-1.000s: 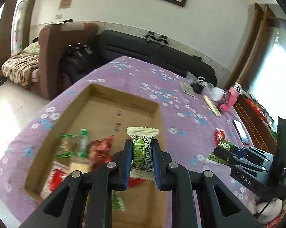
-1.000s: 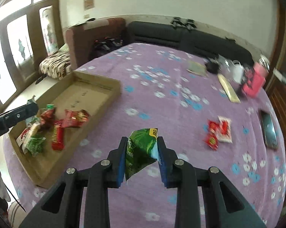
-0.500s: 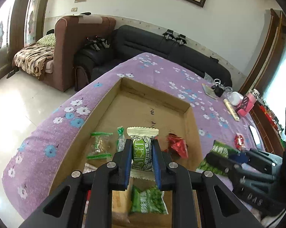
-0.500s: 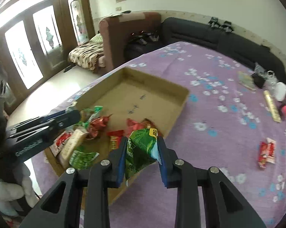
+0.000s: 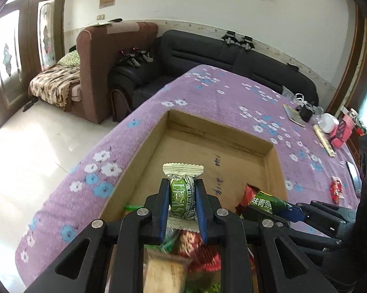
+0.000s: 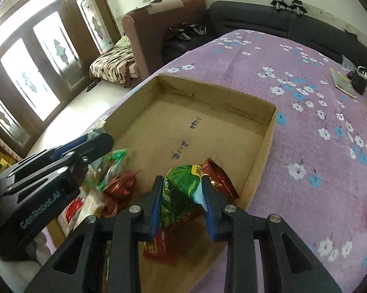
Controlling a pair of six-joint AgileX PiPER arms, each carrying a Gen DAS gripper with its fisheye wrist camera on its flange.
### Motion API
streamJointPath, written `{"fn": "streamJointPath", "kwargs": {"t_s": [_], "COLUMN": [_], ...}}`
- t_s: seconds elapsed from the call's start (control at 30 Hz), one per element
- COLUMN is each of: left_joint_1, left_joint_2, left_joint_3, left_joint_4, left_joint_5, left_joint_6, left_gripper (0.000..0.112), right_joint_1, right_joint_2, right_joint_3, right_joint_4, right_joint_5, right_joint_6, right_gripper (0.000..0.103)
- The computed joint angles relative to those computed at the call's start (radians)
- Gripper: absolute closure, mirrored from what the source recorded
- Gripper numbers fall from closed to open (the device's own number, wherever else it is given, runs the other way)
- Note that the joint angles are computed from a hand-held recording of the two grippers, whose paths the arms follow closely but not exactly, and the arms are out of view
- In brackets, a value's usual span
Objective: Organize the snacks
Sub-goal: 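Carry both snacks over the tray and open both grippers to drop them, then move both grippers back toward the red packets on the cloth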
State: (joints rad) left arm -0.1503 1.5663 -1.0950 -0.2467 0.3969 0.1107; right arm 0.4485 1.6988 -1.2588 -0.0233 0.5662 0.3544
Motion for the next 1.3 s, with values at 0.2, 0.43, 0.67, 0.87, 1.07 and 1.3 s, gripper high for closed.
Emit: {"fn": "streamJointPath", "kwargs": {"t_s": [0.2, 0.43, 0.67, 0.87, 1.07, 1.3], "left_joint_1": [-0.018, -0.047, -0.108, -0.177, -0.281, -0.413], "left_joint_2": [-0.016, -0.101, -0.19, -0.26, -0.32, -0.352], "left_joint_3": [0.018, 0.069, 0.109, 0.136, 0.155, 0.158], "left_joint_4": [0.165, 0.396, 0.574, 0.662, 0.774, 0.822], "left_joint_5": [-0.043, -0.07, -0.045, -0.01, 0.045, 0.1], "left_joint_6": [-0.157, -0.379, -0.551, -0.65, -0.778, -0.855], "left_gripper": [0.077, 0.048, 0.042, 0.038, 0.037, 0.033], "right_joint_1": [-0.011, -0.005, 0.017, 0.005, -0.052, -0.167], "right_joint_2": [0.026, -0.018, -0.121, -0.222, -0.335, -0.493], "right_joint_3": [-0.022, 0.023, 0.093, 0.169, 0.276, 0.428], "right_joint_4": [0.003, -0.003, -0.057, -0.076, -0.023, 0.082], "right_joint_5": [-0.02, -0.064, -0.074, -0.078, -0.089, -0.096], "right_joint_6": [-0.015, -0.009, 0.055, 0.092, 0.055, -0.058], "right_gripper": [0.073, 0.068, 0.061, 0.058, 0.056, 0.055]}}
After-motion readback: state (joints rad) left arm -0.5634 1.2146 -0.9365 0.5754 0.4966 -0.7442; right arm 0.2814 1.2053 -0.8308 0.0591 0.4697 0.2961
